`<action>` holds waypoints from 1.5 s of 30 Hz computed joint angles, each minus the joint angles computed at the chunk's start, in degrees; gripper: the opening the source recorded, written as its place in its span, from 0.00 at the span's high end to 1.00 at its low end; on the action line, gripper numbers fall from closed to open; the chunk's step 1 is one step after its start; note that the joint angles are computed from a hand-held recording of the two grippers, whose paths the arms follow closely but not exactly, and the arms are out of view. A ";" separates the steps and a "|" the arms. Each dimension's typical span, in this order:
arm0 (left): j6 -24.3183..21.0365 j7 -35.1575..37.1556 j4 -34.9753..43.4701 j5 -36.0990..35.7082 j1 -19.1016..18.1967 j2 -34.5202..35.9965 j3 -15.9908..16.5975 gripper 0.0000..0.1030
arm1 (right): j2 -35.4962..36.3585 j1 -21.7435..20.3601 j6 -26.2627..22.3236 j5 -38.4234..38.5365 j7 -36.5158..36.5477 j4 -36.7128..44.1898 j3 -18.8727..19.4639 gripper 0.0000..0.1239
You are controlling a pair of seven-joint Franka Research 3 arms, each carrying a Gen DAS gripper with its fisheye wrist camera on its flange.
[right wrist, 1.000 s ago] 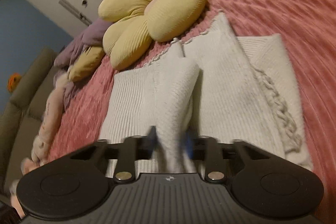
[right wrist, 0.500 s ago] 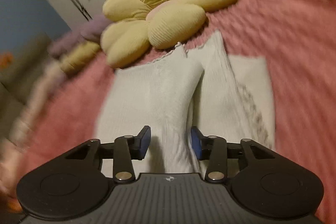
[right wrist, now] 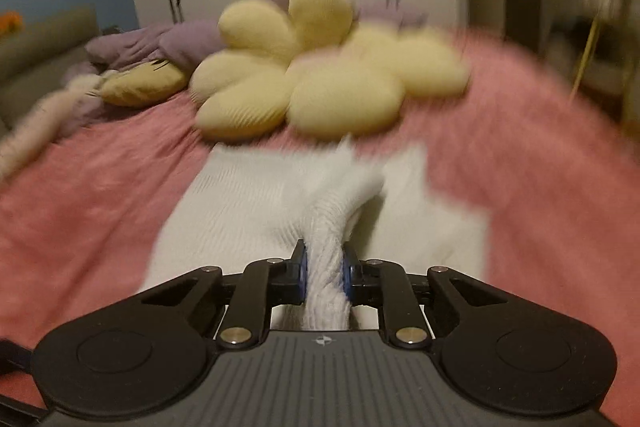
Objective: Fold small clothes
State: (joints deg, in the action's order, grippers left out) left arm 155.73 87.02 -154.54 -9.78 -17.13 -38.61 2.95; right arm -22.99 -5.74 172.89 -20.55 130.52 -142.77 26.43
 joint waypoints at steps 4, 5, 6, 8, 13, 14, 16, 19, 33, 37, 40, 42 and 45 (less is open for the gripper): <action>0.51 0.21 0.54 0.25 -0.38 0.92 -0.53 0.20 | -8.88 -16.53 -1.26 -10.77 9.57 -1.26 14.84 0.88; 0.70 0.16 0.67 0.28 -0.44 1.26 -0.65 0.20 | -10.29 -17.84 -2.35 -11.61 10.00 -1.81 16.06 0.88; 0.76 0.06 0.94 0.34 -0.47 1.76 -0.81 0.20 | -10.33 -17.40 -3.52 -11.08 10.19 -2.42 15.59 0.88; 0.72 -0.39 1.46 0.58 -0.20 2.47 -1.22 0.20 | -8.74 -14.10 -6.19 -9.19 9.82 -3.36 12.15 0.88; 1.33 -1.55 2.50 1.10 0.68 3.44 -1.75 0.19 | -5.23 -4.52 -3.78 -9.99 10.38 -5.69 0.32 0.84; 1.73 -1.96 2.90 1.21 0.95 3.89 -1.86 0.19 | -4.89 0.06 -2.41 -4.06 6.16 -6.56 -4.69 0.82; 2.23 -3.08 3.79 1.35 1.40 4.81 -2.16 0.18 | -5.74 9.65 1.53 10.58 -1.70 -9.50 -14.69 0.75; 3.22 -3.01 5.48 -0.42 -0.22 6.80 -0.87 0.18 | -8.52 17.04 3.33 17.07 -0.76 -12.82 -23.19 0.71; 0.73 9.88 7.72 -21.11 -6.33 11.28 3.14 0.19 | -17.06 28.55 0.62 32.83 -11.95 -19.85 -31.47 0.89; 1.41 7.06 7.24 -16.91 -1.63 9.95 -0.84 0.20 | -20.32 42.39 5.75 43.22 -16.32 -21.31 -44.08 0.91; 0.34 3.16 7.54 -12.93 1.01 9.58 -2.15 0.22 | -22.61 47.66 7.66 50.09 -18.88 -22.88 -49.00 0.91; -1.03 3.27 7.25 -13.73 -0.19 8.67 -0.42 0.22 | -21.39 42.64 4.16 46.71 -15.78 -23.30 -45.45 0.91; -3.40 5.66 5.23 -18.27 -3.74 5.42 2.79 0.23 | -22.37 42.14 3.86 50.95 -18.94 -23.94 -44.19 0.90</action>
State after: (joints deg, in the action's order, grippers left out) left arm 152.33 92.68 -149.31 -28.05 -20.87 -33.19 5.75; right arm -45.36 36.39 176.74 30.41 111.57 -166.71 -17.76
